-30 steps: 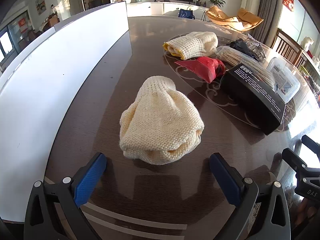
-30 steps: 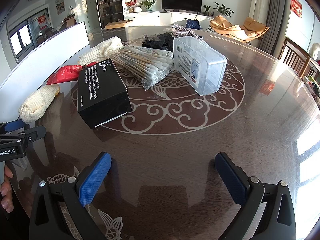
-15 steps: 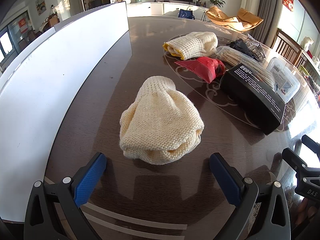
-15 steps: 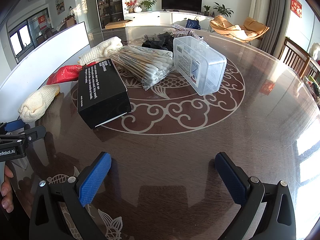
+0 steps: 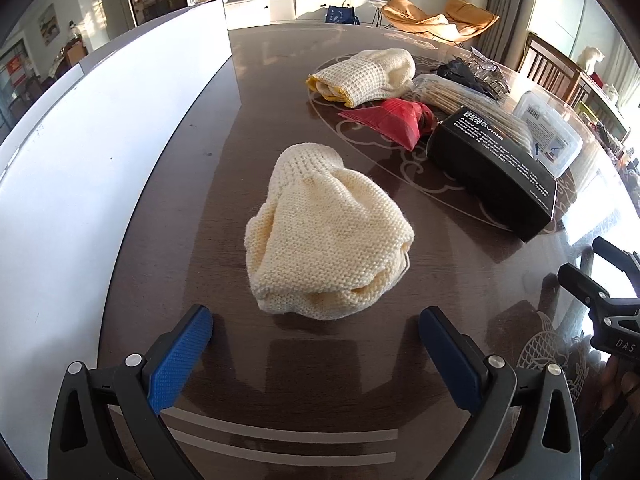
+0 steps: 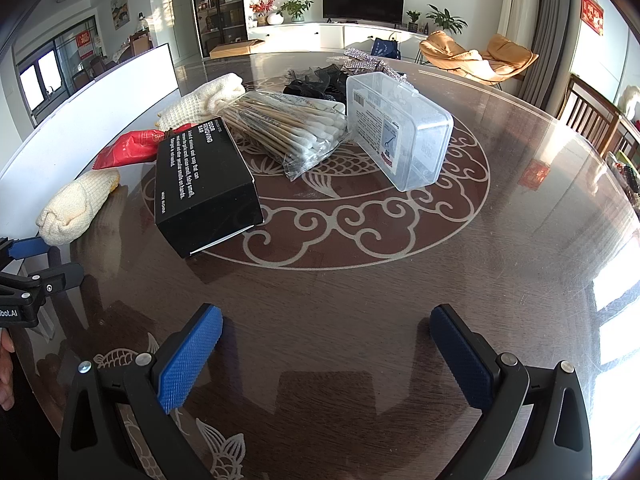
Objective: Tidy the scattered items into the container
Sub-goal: 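Hold the cream knit mitt raised in the left gripper, then grasp the black odor removing bar box with the right gripper while the left holds the mitt, then carry the mitt in the left gripper and the black box in the right gripper over the cardboard container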
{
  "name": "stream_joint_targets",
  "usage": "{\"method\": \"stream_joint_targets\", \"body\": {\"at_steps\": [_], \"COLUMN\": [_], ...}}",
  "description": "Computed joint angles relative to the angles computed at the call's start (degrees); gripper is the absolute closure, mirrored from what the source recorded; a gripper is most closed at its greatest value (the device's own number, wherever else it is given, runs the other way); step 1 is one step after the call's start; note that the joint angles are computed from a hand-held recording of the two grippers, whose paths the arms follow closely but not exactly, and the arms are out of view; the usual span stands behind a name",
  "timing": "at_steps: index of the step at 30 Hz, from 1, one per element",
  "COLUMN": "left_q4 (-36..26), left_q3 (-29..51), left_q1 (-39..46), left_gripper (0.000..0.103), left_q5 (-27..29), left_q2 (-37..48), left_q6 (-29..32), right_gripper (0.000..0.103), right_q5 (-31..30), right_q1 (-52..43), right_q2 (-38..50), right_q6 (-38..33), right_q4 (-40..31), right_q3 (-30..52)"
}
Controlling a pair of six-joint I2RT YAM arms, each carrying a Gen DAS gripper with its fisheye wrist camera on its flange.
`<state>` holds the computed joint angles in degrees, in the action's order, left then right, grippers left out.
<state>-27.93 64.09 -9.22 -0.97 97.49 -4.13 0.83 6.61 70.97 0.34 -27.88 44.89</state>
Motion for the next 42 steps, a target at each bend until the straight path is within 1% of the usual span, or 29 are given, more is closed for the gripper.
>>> {"method": "stream_joint_targets", "body": {"at_steps": [3,5,8,10,15,16,19,20,21,22,23,26,28,33,34,36,38,40,41,42], "left_q4": [0.8,1.3,1.4,0.9,-0.3,-0.6,1.2,2.4,3.9,4.9,5.0,4.2,3.0,1.1,1.0,1.2,1.9,2.6,3.1,3.6], "left_q3": [0.1,0.2,1.8,4.6,11.5,12.6,12.6,11.6,10.3,9.3,9.1,9.3,9.6,8.9,8.8,7.1,4.9,3.0,2.1,1.4], "left_q1": [2.6,3.4,2.5,1.2,-0.3,-0.7,-0.5,-0.3,-0.1,0.2,0.9,4.0,5.0,5.0,4.7,4.2,3.5,2.5,2.0,1.4], "left_gripper": [0.0,0.0,0.0,0.0,0.0,0.0,0.0,0.004,0.025,0.035,0.053,0.056,0.056,0.056,0.056,0.056,0.056,0.056,0.056,0.056], "left_q5": [3.7,4.4,2.6,0.7,-2.0,-2.7,-2.1,-2.1,-2.6,-2.2,-0.8,6.0,8.3,11.4,11.9,12.2,11.6,10.5,9.6,8.5], "left_q2": [-0.2,-0.1,1.7,4.3,10.2,11.1,11.5,10.9,10.0,9.0,8.5,8.0,7.8,6.8,6.7,5.3,3.7,2.2,1.6,1.1], "left_q6": [-1.3,-1.7,-1.3,-0.9,-2.4,-2.1,-1.7,-1.8,-1.7,-1.4,-1.2,-2.4,-2.1,0.4,0.5,1.1,1.6,1.9,2.0,1.9], "right_gripper": [0.0,0.0,0.0,0.0,0.0,0.0,0.0,0.0,0.0,0.0,0.0,0.001,0.001,0.001,0.0,0.0,0.0,0.013,0.039,0.044], "right_q5": [0.0,-0.6,-2.3,-2.9,-3.2,-2.9,0.3,0.0,-0.5,-1.6,-3.1,-7.4,-9.1,-10.8,-10.0,-8.1,-7.5,-7.8,-7.7,-7.7], "right_q1": [0.0,-0.3,-1.5,-1.8,-1.9,-1.7,0.6,0.8,0.7,0.5,0.5,1.5,2.5,5.1,5.9,7.5,8.5,8.4,8.1,7.8], "right_q2": [0.0,-0.1,-0.5,-0.7,-0.6,-0.5,0.7,0.8,1.0,1.7,2.7,8.4,12.6,24.1,26.3,28.9,29.7,28.3,27.1,26.4], "right_q6": [0.0,0.1,0.1,0.2,0.4,0.4,0.0,-0.3,-0.9,-2.0,-3.4,-7.8,-9.3,-10.7,-10.8,-11.1,-11.9,-11.7,-10.6,-9.4], "right_q4": [0.0,0.3,0.6,0.7,1.0,0.9,0.0,0.1,0.2,0.0,-0.4,-2.5,-3.6,-6.3,-7.0,-6.4,-4.1,0.3,2.3,3.1], "right_q3": [0.0,-0.1,-0.3,-0.4,-0.4,-0.3,0.5,0.6,0.7,1.2,2.2,7.7,12.2,23.9,26.1,28.4,28.2,25.4,23.7,22.9]}}
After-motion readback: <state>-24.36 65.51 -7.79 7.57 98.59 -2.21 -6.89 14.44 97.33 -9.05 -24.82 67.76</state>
